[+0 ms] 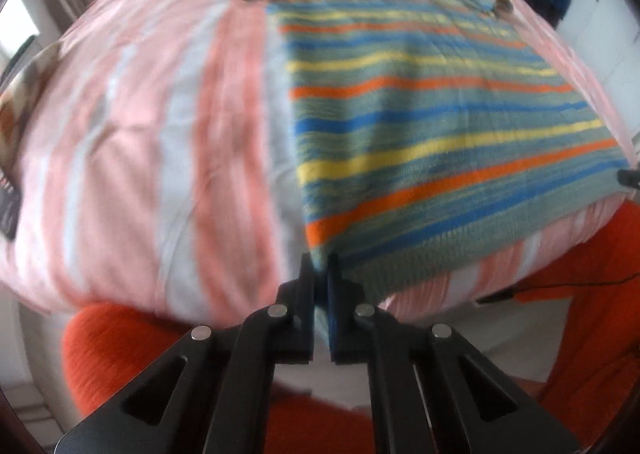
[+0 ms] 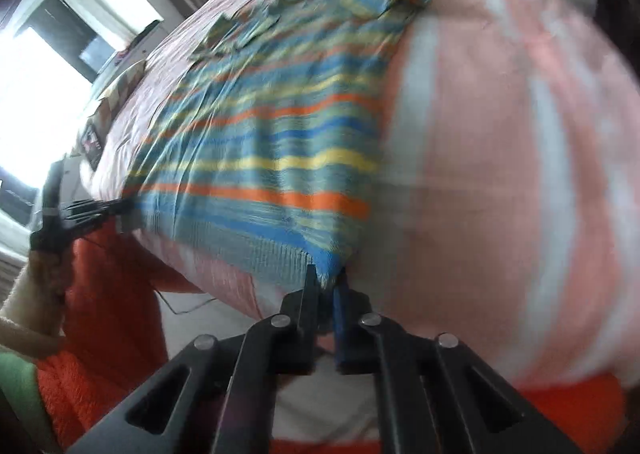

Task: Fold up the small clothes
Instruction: 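Pull the hem toward the bed edge with both grippers to flatten the sweater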

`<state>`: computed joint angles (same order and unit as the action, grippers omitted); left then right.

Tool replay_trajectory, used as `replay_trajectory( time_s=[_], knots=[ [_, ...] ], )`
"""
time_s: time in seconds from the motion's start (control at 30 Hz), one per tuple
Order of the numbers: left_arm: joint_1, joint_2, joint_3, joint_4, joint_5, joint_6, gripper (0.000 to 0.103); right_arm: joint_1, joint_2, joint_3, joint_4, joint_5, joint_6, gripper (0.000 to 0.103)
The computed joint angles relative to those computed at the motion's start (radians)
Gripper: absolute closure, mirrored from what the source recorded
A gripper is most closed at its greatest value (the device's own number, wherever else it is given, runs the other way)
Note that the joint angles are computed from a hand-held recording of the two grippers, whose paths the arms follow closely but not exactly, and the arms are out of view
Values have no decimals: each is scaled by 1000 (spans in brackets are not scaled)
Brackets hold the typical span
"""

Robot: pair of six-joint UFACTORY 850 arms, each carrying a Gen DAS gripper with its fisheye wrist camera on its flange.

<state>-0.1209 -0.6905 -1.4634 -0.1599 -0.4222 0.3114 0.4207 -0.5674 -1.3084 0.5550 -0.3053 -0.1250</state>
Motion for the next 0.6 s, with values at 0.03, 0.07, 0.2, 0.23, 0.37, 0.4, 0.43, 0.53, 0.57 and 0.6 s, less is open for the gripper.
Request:
replay_trajectory(
  time_s=[0.03,0.07,0.2,0.23,0.37,0.4,0.43,0.53,0.57,0.6],
  knots=[
    [10,15,13,-39,-6,32,101,-1,39,29,-46,0,54,98],
    [16,13,4,-53,-17,47,101,1,56,36,-83,-9,100,98],
    [-17,-24,-25,207,-5,-159,101,-6,17,12,-211,-64,196,98],
    [-29,-57,-47,274,-16,-229,101,-6,-17,-10,-234,-74,220,98],
    [-40,-118,-85,389,-17,-357,101,-25,-115,-53,-196,-73,225,98],
    [-38,-115,-85,377,-18,-355,101,-31,-121,-55,-170,-65,208,98],
    [-36,-115,-87,363,-26,-343,100,-34,-123,-57,-162,-62,201,98],
    [-37,-149,-137,349,-37,-346,100,-40,-115,-38,-130,-42,172,98],
    [-38,-151,-139,359,-38,-356,100,-35,-120,-39,-128,-36,179,98],
    [-40,-151,-139,376,-39,-375,100,-36,-120,-36,-118,-31,173,98]
  ],
)
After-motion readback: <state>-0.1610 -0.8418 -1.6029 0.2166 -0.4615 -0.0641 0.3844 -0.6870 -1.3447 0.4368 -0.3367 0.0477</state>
